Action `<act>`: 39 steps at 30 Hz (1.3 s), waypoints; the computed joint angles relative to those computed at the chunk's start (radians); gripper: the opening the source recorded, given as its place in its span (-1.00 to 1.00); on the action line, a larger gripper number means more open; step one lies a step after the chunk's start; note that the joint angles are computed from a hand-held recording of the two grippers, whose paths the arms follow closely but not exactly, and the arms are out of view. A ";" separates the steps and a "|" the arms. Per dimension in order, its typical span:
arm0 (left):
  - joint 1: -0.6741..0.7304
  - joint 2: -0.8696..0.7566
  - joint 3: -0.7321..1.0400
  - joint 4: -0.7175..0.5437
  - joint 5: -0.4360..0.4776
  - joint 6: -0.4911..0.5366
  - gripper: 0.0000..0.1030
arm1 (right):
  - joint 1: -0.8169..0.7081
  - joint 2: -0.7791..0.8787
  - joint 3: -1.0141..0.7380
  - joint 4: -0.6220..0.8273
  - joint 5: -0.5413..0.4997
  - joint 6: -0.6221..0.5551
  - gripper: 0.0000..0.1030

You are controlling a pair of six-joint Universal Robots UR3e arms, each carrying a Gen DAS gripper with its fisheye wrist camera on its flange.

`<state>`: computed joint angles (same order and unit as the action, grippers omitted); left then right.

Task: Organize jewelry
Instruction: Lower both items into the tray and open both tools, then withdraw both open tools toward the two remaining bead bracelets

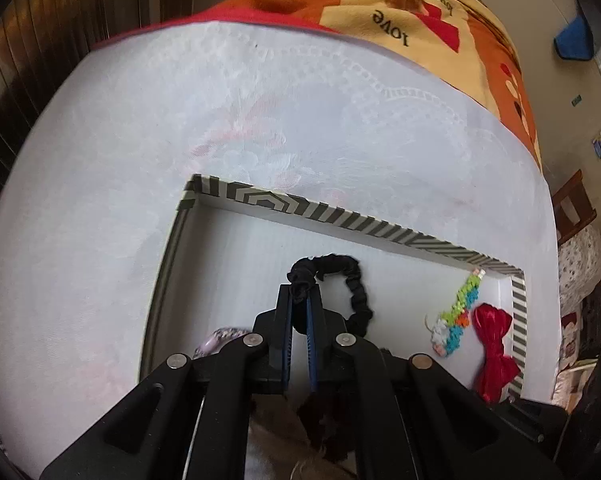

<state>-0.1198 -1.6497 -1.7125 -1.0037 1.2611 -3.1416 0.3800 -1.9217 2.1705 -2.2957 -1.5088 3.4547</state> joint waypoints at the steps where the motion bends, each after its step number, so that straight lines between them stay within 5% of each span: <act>1: 0.002 -0.009 -0.003 0.008 -0.008 -0.006 -1.00 | 0.000 0.002 0.001 0.000 -0.002 0.006 -0.82; 5: -0.016 -0.033 -0.007 0.027 0.019 -0.018 -1.00 | -0.022 -0.024 0.026 0.004 0.020 0.012 -0.79; 8: -0.022 -0.026 -0.015 0.029 0.020 -0.006 -0.96 | -0.044 -0.047 0.037 0.012 0.049 0.004 -0.54; 9: -0.026 -0.019 -0.017 0.027 0.024 -0.001 -0.90 | -0.052 -0.050 0.037 0.011 0.058 0.004 -0.38; 11: -0.032 0.001 -0.023 0.025 0.037 0.001 -0.45 | -0.068 -0.078 0.043 0.020 0.086 0.004 -0.27; 14: -0.025 0.049 -0.047 0.014 0.032 0.013 -0.22 | -0.053 -0.118 0.036 0.041 0.076 0.024 -0.27; 29: -0.036 0.506 -0.230 -0.166 0.120 0.073 -0.21 | 0.171 -0.315 -0.053 0.273 -0.140 0.275 -0.06; 39: -0.021 0.831 -0.311 -0.400 0.121 0.119 -0.22 | 0.522 -0.273 -0.153 0.405 -0.373 0.581 0.07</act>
<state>-0.1404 -0.8182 -2.0233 -1.4041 1.3816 -3.0225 0.9017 -2.1944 2.0175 -1.8907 -1.8816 4.0354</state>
